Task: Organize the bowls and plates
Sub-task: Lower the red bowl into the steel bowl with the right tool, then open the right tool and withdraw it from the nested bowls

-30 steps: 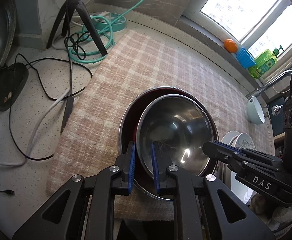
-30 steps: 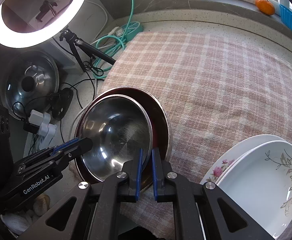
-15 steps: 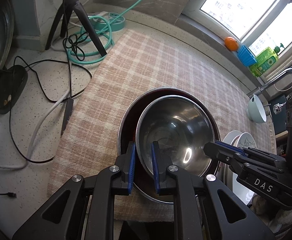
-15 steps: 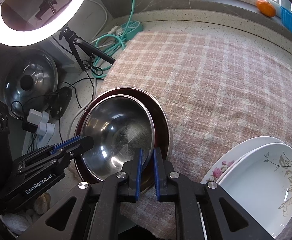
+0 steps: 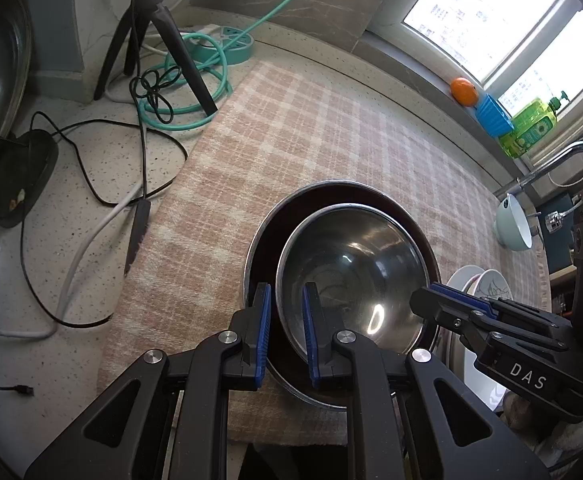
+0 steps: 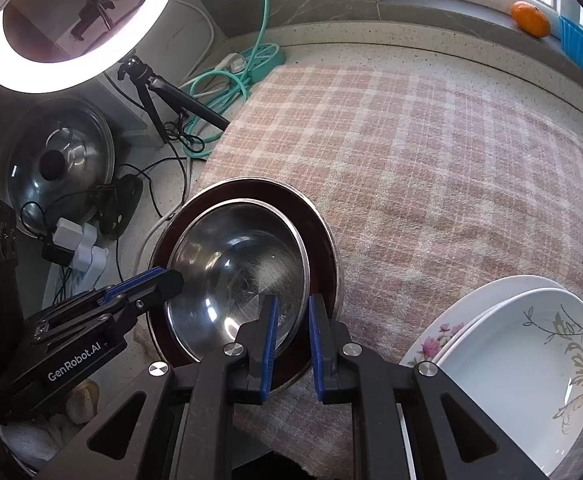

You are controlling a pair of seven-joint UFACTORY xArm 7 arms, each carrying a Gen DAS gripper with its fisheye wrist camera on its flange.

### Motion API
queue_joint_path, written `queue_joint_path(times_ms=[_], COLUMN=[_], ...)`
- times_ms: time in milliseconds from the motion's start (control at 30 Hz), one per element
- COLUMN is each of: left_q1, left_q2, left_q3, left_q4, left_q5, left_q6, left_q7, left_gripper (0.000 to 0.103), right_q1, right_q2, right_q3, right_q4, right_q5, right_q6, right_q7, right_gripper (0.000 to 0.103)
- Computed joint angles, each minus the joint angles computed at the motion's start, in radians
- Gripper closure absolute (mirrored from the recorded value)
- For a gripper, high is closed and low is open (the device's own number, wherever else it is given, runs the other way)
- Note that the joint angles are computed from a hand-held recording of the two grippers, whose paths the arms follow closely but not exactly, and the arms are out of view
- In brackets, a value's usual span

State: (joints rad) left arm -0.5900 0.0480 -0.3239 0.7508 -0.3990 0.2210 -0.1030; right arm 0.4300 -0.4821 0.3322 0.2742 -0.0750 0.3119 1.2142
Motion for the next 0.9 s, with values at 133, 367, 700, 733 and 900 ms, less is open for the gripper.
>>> queue_joint_path(times_ms=[133, 367, 700, 733, 900], left_q1=[0.003, -0.007, -0.033, -0.034, -0.041], left_q2=[-0.008, -0.046, -0.068, -0.067, -0.055], left_q3=[-0.003, 0.007, 0.028, 0.028, 0.021], left_q4=[-0.005, -0.019, 0.0, 0.003, 0.025], left_q5=[-0.044, -0.106, -0.213, -0.226, -0.275], left_q6=[0.0, -0.021, -0.022, -0.018, -0.007], left_q7=[0.03, 0.071, 0.183, 0.198, 0.257], left_gripper=[0.089, 0.089, 0.089, 0.089, 0.089], right_q1=[-0.004, -0.026, -0.049, -0.048, -0.036], right_q2=[-0.035, -0.06, -0.195, -0.21, -0.298], right_q3=[0.012, 0.025, 0.081, 0.087, 0.11], right_q4=[-0.017, -0.022, -0.033, -0.036, -0.062], right_q5=[-0.005, -0.016, -0.063, -0.066, -0.07], right_q6=[-0.002, -0.007, 0.082, 0.098, 0.168], right_q7=[0.024, 0.055, 0.152, 0.165, 0.244], right_gripper=[0.086, 0.085, 0.082, 0.082, 0.082])
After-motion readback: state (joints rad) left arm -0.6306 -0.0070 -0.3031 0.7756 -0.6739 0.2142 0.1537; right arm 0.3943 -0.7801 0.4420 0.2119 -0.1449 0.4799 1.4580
